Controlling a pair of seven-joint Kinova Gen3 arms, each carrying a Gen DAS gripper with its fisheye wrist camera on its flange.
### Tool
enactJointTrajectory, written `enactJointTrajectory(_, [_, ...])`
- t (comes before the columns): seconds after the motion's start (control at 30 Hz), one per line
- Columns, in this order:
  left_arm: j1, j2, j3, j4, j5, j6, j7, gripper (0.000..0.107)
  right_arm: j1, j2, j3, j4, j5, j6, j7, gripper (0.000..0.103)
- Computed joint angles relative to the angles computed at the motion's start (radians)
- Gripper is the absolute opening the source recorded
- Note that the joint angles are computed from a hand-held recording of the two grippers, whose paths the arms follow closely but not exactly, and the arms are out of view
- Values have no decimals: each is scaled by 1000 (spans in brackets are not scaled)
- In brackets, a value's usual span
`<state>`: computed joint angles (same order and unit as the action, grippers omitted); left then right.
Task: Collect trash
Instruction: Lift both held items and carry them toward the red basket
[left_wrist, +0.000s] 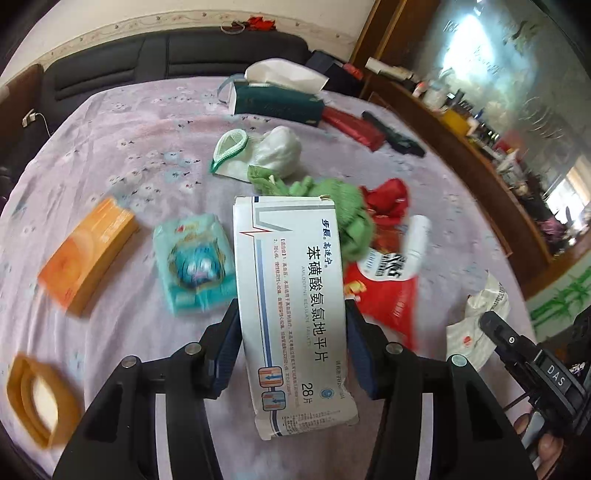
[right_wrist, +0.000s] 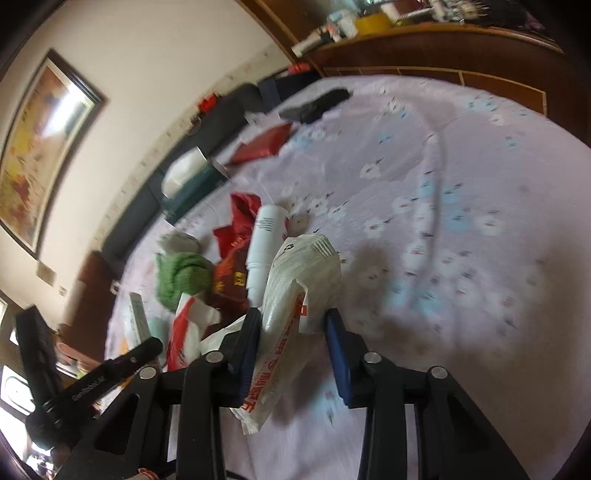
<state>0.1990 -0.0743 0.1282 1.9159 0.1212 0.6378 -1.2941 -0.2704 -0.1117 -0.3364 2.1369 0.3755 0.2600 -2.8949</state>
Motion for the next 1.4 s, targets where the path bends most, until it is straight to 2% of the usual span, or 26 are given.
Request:
enactJointTrajectory(0.07, [9,-69,-5,52,33,-15,-15,51,19,-90,-37,42,13,5,-24,29])
enactJointTrajectory(0.17, [23,-143,-7,102,66,-8,-18,51,77,-205,-128,61,7,68,-40,29])
enactJointTrajectory(0.27, [40,-221,1,148,97,5,-11,51,44,-299,-124,76,-65,103,20,29])
enactJointTrajectory(0.5, [79,-388,43,189,125,61,11,51,33,-451,-207,49,-162,196,111,30])
enactJointTrajectory(0.6, [107,-430,29,185,147,81,4,51,52,-511,-249,27,-199,243,139,30])
enactJointTrajectory(0.77, [104,-450,29,168,147,105,2,51,88,-585,-291,6,-262,304,186,30])
enactJointTrajectory(1.1, [95,-484,-6,163,169,148,-28,51,113,-644,-283,11,-376,294,320,30])
enactJointTrajectory(1.4, [70,-470,67,129,149,159,3,51,99,-680,-228,30,-458,288,445,30])
